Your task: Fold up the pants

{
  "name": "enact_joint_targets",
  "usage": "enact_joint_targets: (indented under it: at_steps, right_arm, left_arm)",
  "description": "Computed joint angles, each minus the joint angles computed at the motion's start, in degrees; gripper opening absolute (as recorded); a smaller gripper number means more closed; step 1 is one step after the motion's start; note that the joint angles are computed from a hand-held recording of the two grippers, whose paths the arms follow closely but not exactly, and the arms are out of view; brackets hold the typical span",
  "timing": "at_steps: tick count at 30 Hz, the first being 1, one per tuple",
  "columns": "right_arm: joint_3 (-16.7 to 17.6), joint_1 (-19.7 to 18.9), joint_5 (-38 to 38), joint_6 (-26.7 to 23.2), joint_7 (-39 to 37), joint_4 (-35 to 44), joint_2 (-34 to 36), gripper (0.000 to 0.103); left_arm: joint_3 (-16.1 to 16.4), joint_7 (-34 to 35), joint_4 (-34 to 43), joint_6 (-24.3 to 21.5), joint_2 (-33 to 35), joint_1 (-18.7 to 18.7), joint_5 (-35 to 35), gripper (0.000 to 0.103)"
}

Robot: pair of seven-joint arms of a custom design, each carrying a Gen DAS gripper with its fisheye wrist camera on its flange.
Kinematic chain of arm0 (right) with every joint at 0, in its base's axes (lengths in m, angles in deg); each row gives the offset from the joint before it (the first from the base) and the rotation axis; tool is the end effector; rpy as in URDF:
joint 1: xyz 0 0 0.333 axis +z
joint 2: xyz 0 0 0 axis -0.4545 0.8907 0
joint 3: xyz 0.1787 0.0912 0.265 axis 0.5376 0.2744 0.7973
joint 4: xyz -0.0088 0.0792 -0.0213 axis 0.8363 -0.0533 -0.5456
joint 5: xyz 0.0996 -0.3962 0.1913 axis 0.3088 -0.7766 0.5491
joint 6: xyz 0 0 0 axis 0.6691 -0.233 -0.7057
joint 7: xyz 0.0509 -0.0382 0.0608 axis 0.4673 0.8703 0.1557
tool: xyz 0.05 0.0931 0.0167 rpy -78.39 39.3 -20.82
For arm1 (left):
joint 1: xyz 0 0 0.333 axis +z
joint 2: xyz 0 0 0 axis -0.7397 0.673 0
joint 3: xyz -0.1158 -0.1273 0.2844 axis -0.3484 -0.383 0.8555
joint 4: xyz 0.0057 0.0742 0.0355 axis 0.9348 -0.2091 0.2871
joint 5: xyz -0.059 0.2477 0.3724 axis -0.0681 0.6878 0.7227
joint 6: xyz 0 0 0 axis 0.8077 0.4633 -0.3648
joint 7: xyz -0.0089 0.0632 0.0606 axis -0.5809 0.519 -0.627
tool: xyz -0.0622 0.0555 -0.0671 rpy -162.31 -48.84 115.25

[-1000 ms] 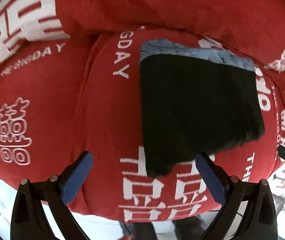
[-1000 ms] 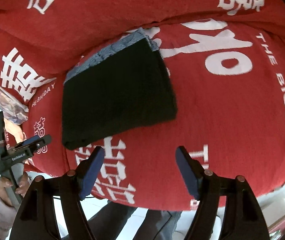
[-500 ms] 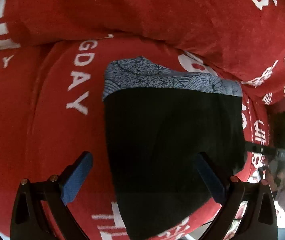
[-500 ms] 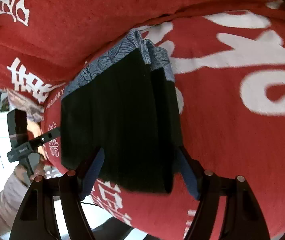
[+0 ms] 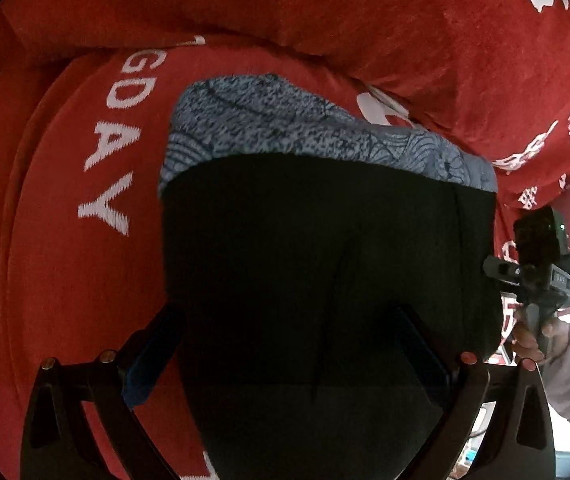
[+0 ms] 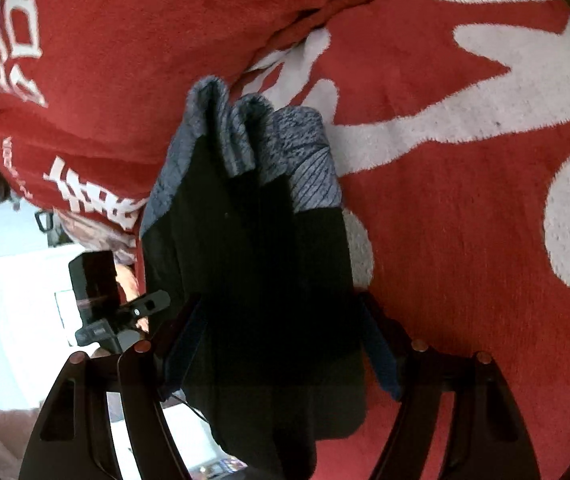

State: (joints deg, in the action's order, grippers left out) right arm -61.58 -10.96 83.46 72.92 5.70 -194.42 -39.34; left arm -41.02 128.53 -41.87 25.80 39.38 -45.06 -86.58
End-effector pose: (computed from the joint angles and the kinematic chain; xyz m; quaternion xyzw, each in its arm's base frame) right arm 0.5544 0.2025 0.3971 -0.4704 0.7746 0.2903 0.3072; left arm 0.6371 -0.0829 0.4107 0.5759 -0.7789 0.1758 0.1756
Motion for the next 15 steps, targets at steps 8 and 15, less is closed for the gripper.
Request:
enact_joint_targets:
  at_steps: [8, 15]
  right_arm:
    - [-0.30, 1.01, 1.38, 1.50, 1.05, -1.58, -3.39, 0.046]
    - [-0.37, 3.31, 6.62, 1.09, 0.50, -4.19, -8.16, 0.044]
  left_arm:
    - [0.49, 2.01, -2.86, 2.60, -5.17, -0.64, -2.28, 0.064]
    - [2.35, 2.41, -5.06, -0.53, -10.37, -0.03, -2.83, 0.063]
